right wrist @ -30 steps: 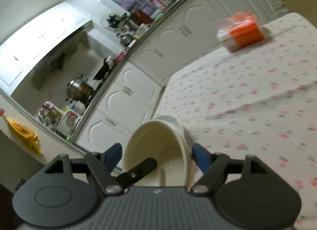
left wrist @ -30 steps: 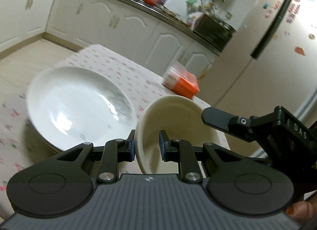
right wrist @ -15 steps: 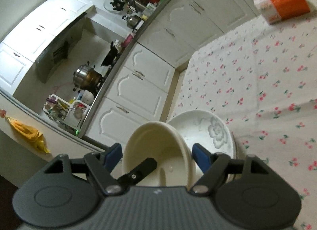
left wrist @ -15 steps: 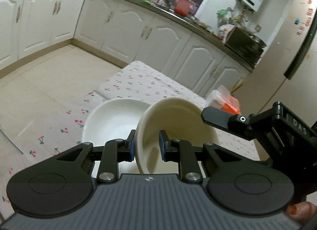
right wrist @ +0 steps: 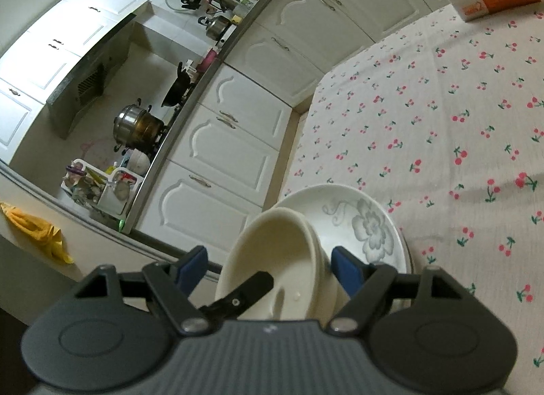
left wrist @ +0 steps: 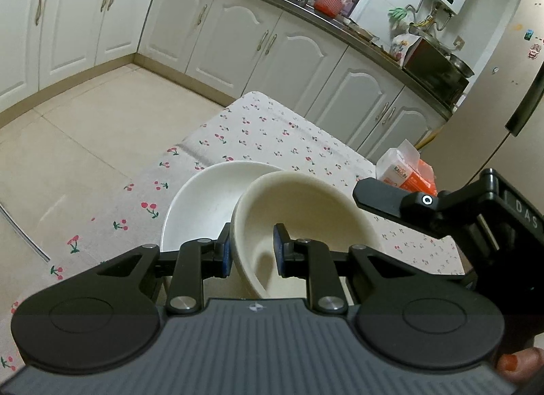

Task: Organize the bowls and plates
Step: 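Lift the cream bowl with both grippers and carry it over the plate stack, then lower the cream bowl onto the top plate and open both grippers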

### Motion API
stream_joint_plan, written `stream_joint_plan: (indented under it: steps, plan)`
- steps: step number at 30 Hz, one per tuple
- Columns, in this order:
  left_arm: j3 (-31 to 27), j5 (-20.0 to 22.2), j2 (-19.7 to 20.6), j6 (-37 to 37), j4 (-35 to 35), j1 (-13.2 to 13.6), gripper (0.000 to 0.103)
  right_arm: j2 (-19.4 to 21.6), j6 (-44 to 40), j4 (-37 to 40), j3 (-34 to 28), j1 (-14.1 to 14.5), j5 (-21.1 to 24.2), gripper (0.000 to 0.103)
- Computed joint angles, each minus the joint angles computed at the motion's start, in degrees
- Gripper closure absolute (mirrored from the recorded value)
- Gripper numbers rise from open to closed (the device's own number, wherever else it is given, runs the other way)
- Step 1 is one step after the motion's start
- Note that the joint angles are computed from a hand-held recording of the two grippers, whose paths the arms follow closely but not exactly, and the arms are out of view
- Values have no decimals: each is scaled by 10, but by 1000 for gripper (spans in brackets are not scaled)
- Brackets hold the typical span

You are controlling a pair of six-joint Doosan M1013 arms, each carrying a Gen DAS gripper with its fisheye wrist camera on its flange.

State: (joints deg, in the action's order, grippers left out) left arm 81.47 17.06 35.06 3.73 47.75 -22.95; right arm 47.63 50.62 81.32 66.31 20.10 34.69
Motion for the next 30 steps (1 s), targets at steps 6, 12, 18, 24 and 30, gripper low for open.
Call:
stream_joint_plan:
  steps: [6,12,18,24,30]
  plan:
    - [0,8,-3,-1,-1,-1,79,1,-6,-3,-1,1,-1,20]
    - [6,21,-6,-55,52,-5,65,-7,-40,13,10,2,-24,12]
    - [27,54,-21,-169,187,-18,32,-27,-102,51,38,1,-46,8]
    - [54,103,-42,-226,275,-36,3,-59,-210,109,86,5,-87,2]
    - [85,130,-66,-257,309,-53,0,-90,-309,170,136,10,-135,1]
